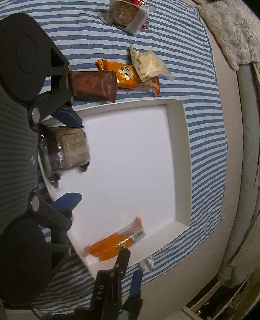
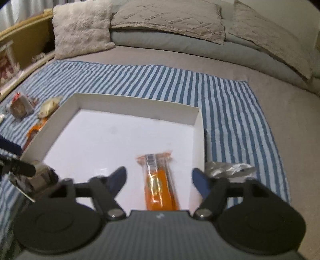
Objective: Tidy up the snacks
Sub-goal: 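Carry the silver cake and orange bar into the white box, release both, then withdraw both tools from the white box toward the remaining snacks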
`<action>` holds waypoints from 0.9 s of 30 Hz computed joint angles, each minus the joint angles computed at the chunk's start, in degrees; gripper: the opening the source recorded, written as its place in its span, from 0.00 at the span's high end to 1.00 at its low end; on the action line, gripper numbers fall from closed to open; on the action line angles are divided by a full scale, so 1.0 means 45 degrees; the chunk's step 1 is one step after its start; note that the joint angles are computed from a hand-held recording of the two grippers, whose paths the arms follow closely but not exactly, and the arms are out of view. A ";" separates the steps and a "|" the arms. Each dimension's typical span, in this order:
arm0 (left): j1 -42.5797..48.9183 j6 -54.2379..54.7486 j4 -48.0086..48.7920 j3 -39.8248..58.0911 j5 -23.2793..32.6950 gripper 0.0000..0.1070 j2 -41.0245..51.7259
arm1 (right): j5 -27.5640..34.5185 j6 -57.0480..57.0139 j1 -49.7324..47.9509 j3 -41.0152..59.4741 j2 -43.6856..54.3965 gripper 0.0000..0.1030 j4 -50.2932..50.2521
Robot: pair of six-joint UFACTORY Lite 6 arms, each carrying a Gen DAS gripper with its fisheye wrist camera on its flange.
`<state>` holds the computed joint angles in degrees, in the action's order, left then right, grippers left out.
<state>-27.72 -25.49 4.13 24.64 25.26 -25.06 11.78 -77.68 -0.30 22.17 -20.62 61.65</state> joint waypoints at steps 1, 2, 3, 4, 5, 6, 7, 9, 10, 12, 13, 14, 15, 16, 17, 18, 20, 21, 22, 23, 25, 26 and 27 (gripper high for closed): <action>-0.0027 0.0122 -0.0067 -0.0057 0.0152 0.31 -0.0176 | -0.0030 0.0830 0.0083 0.0024 -0.0001 0.23 -0.0780; -0.0012 0.0310 -0.0144 -0.0140 0.0278 0.31 -0.0340 | -0.0114 0.1166 0.0157 -0.0015 -0.0026 0.21 -0.1144; -0.0034 0.0421 -0.0136 -0.0219 0.0430 0.31 -0.0509 | -0.0210 0.1506 0.0245 -0.0070 -0.0064 0.19 -0.1581; -0.0076 0.0419 0.0003 -0.0299 0.0593 0.31 -0.0673 | -0.0253 0.1987 0.0316 -0.0110 -0.0124 0.19 -0.2129; -0.0110 0.0327 0.0211 -0.0352 0.0709 0.31 -0.0753 | -0.0203 0.2161 0.0308 -0.0125 -0.0134 0.18 -0.2368; -0.0168 0.0154 0.0517 -0.0411 0.0849 0.31 -0.0834 | -0.0099 0.2404 0.0271 -0.0100 -0.0114 0.17 -0.2626; -0.0181 0.0008 0.0783 -0.0472 0.0937 0.31 -0.0855 | -0.0017 0.2697 0.0236 -0.0056 -0.0079 0.17 -0.2885; -0.0083 -0.0074 0.1149 -0.0579 0.1093 0.31 -0.0787 | 0.0162 0.3249 0.0188 -0.0025 -0.0163 0.16 -0.3337; -0.0013 0.0000 0.1210 -0.0616 0.1130 0.31 -0.0728 | 0.0220 0.3452 0.0181 -0.0024 -0.0229 0.16 -0.3497; 0.0096 0.0298 0.1213 -0.0676 0.1118 0.31 -0.0539 | 0.0249 0.3622 0.0203 -0.0052 -0.0375 0.14 -0.3593; 0.0070 0.0274 0.1339 -0.0698 0.1078 0.31 -0.0448 | 0.0298 0.3607 0.0200 -0.0060 -0.0445 0.14 -0.3557; -0.0036 -0.0010 0.1630 -0.0701 0.0997 0.31 -0.0306 | 0.0347 0.3613 0.0205 -0.0068 -0.0508 0.13 -0.3528; -0.0150 -0.0504 0.2116 -0.0665 0.0845 0.31 -0.0043 | 0.0392 0.3667 0.0214 -0.0091 -0.0584 0.13 -0.3547; -0.0230 -0.1044 0.2621 -0.0620 0.0683 0.31 0.0267 | 0.0436 0.3919 0.0261 -0.0123 -0.0696 0.13 -0.3760; -0.0341 -0.1731 0.3226 -0.0542 0.0568 0.31 0.0610 | 0.0439 0.4068 0.0310 -0.0153 -0.0748 0.13 -0.3896; -0.0431 -0.2723 0.4162 -0.0394 0.0439 0.31 0.1168 | 0.0425 0.4480 0.0415 -0.0176 -0.0817 0.13 -0.4262; -0.0337 -0.3802 0.5262 -0.0101 0.0244 0.31 0.2006 | 0.0421 0.4640 0.0476 -0.0158 -0.0751 0.13 -0.4462; -0.0126 -0.4022 0.5484 0.0064 0.0078 0.31 0.2381 | 0.0431 0.4637 0.0493 -0.0150 -0.0727 0.13 -0.4488; 0.0080 -0.3878 0.5340 0.0172 -0.0062 0.31 0.2540 | 0.0472 0.4508 0.0460 -0.0114 -0.0675 0.13 -0.4426; 0.0313 -0.3451 0.4938 0.0274 -0.0204 0.31 0.2607 | 0.0497 0.4598 0.0469 -0.0083 -0.0638 0.13 -0.4555; 0.0653 -0.2471 0.3945 0.0384 -0.0427 0.31 0.2549 | 0.0471 0.4872 0.0485 -0.0076 -0.0643 0.11 -0.4798; 0.0702 -0.2142 0.3601 0.0410 -0.0475 0.31 0.2490 | 0.0567 0.4847 0.0434 -0.0068 -0.0676 0.09 -0.4781; 0.0614 -0.2068 0.3442 0.0429 -0.0458 0.29 0.2421 | 0.0675 0.4858 0.0384 -0.0060 -0.0706 0.07 -0.4801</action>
<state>-24.96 -34.80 19.62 26.57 23.20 -14.17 14.82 -55.83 1.43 21.91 -23.80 40.05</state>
